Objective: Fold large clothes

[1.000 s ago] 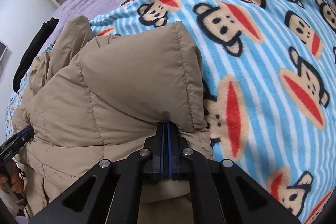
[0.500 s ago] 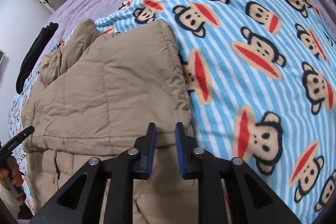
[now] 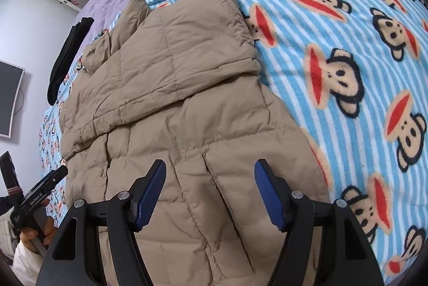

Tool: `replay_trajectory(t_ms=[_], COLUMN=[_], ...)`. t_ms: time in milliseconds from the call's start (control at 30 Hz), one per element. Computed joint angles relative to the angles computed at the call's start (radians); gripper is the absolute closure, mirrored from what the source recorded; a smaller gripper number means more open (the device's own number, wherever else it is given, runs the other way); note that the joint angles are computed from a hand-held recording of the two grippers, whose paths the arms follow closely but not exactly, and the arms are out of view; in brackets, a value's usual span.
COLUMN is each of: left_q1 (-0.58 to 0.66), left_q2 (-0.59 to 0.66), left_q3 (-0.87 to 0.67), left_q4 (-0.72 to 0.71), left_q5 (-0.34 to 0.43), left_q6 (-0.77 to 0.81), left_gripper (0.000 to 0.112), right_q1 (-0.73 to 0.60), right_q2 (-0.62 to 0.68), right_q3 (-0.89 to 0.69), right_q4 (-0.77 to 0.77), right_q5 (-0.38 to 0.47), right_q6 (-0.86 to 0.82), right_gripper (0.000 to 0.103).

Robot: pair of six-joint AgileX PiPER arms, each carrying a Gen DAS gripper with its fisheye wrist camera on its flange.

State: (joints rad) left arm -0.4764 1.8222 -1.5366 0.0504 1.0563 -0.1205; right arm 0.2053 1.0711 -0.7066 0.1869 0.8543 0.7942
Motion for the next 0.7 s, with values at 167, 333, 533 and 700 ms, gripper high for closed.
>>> replay_trajectory(t_ms=[167, 333, 533, 700], left_q1=[-0.030, -0.047, -0.011, 0.041], left_q2=[-0.088, -0.151, -0.225, -0.289], left_q3=[0.099, 0.164, 0.239, 0.303], left_q4=[0.007, -0.004, -0.039, -0.031], left_q5=[0.032, 0.100, 0.138, 0.148], left_q6=[-0.085, -0.114, -0.069, -0.004], left_gripper=[0.010, 0.010, 0.010, 0.010], right_q1=[-0.021, 0.051, 0.287, 0.557], right_q2=[-0.064, -0.137, -0.196, -0.189], right_q3=[0.038, 0.056, 0.067, 0.064], right_q4=[0.080, 0.089, -0.005, -0.142], right_q5=[0.039, 0.079, 0.050, 0.002], right_q6=[-0.071, -0.003, 0.300, 0.673], right_gripper=[0.025, 0.017, 0.000, 0.000])
